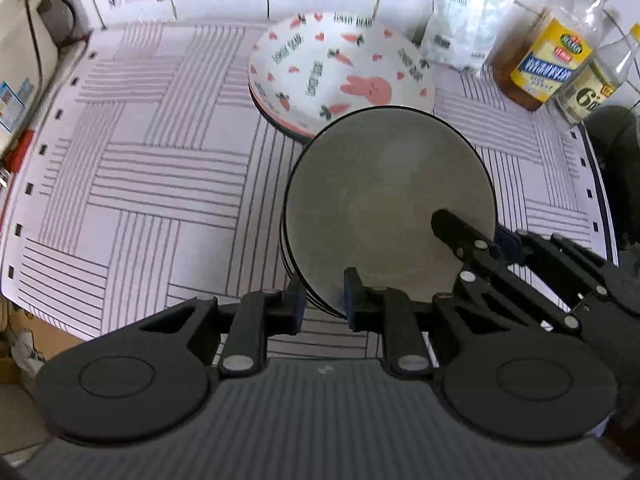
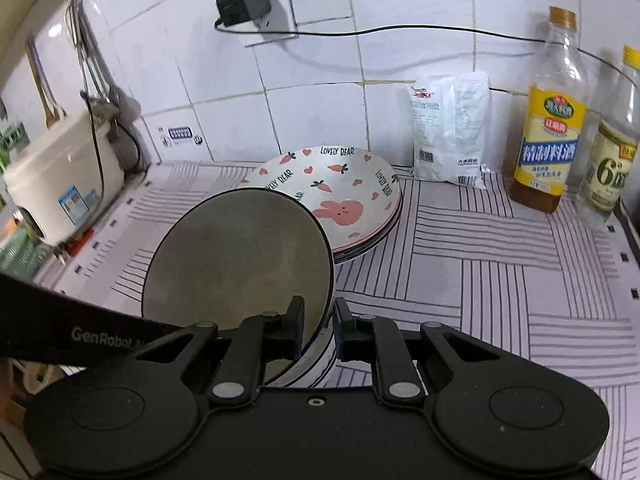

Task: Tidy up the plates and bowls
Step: 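Lower the held bowl into the other white bowls and open the left gripper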

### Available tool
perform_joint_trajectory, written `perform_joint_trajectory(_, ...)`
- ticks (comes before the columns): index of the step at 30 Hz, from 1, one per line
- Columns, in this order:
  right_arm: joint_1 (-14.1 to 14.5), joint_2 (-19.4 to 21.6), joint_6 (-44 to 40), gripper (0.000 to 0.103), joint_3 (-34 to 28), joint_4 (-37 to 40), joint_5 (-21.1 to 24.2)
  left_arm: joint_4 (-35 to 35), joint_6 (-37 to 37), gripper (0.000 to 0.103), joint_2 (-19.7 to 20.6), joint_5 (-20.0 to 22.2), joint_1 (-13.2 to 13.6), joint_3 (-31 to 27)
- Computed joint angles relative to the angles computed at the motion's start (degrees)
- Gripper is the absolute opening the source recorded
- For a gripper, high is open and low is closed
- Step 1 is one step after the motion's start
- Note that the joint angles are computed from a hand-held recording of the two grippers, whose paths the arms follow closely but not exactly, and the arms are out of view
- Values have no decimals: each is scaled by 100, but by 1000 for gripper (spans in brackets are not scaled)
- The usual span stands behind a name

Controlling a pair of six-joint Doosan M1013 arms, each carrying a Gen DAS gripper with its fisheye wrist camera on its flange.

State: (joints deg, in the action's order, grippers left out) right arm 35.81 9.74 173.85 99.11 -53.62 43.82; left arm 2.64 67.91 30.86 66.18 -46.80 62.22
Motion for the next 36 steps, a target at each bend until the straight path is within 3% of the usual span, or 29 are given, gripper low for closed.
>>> perform_joint_trajectory(3,38,94,-269,18,-96,-79,271,-11,51,18,105,227,8,-161)
perform_joint_trajectory(11,40,252,-781,18,-221,-38,426,237,10,19,218,356,1,-295)
perform_joint_trajectory(17,116,396,-995,16,-273,-284,707,472,248,19,67,-119,-50,76)
perform_joint_trajectory(23,158,253,-186,20,-52,-599,522,393,183,19,-76,-453,-35,344)
perform_joint_trajectory(25,261,183,285,27,38,-940,671,318,186,23,-135,-516,-25,396)
perform_joint_trajectory(26,319,140,523,36,86,-1113,795,242,196,25,-174,-550,-12,424)
perform_joint_trajectory(30,461,-12,1033,41,215,-1405,1113,120,256,35,-372,-756,-3,613)
perform_joint_trajectory(32,502,-78,1210,46,267,-1428,1162,92,338,38,-464,-859,-9,709)
perform_joint_trajectory(36,559,-166,1602,46,352,-1435,1075,52,459,39,-651,-1094,-12,939)
